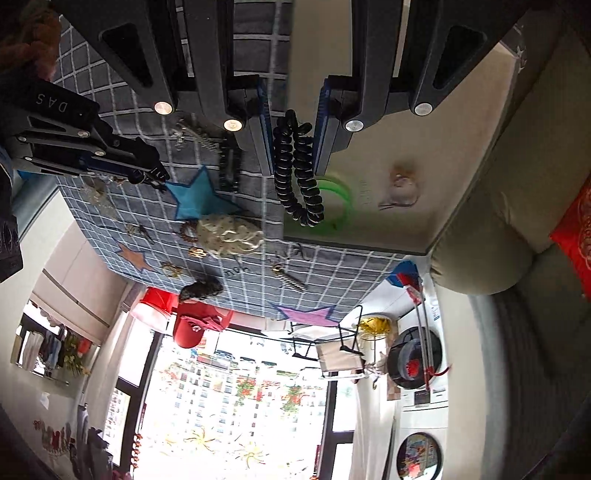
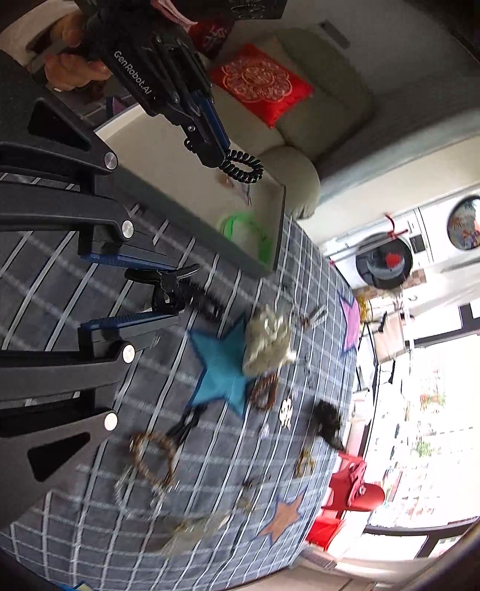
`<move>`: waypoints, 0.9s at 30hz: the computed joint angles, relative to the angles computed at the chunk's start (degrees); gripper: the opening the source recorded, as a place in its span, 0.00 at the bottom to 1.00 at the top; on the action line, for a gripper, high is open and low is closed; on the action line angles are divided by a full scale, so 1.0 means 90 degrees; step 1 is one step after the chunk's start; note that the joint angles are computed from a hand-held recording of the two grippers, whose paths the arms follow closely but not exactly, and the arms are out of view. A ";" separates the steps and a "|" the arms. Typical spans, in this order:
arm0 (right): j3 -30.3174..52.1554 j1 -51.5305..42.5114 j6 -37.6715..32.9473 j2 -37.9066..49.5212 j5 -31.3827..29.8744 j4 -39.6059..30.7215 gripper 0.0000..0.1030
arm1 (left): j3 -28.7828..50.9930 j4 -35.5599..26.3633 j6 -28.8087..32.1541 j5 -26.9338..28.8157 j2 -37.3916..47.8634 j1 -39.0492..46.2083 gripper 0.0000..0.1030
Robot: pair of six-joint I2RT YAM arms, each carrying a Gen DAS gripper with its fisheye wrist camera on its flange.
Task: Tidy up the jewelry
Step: 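Carry the black coil hair tie and black claw clip with both tools to the tray, then open the left tool and right tool to release both items into the tray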
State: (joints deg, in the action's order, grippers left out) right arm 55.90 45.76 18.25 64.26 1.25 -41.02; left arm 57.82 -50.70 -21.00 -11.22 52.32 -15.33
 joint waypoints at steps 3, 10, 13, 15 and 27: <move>0.0362 0.0361 0.0063 0.0742 -0.0010 0.0312 0.23 | -0.0212 0.0017 0.0491 0.0526 -0.0123 0.1072 0.22; 0.1475 0.0817 -0.0035 0.2477 -0.0187 0.0733 0.23 | -0.0609 0.0394 0.1396 0.1365 0.0320 0.2916 0.22; 0.2013 0.0899 -0.0083 0.3169 -0.0294 0.0772 0.23 | -0.0702 0.0490 0.1550 0.1600 0.0643 0.3372 0.22; 0.2380 0.0926 -0.0141 0.3600 -0.0307 0.0767 0.23 | -0.0771 0.0592 0.1566 0.1677 0.0852 0.3529 0.22; 0.4648 0.0893 -0.0392 0.5747 -0.0428 0.0388 0.23 | -0.0840 0.0716 0.1599 0.1592 0.1388 0.3574 0.22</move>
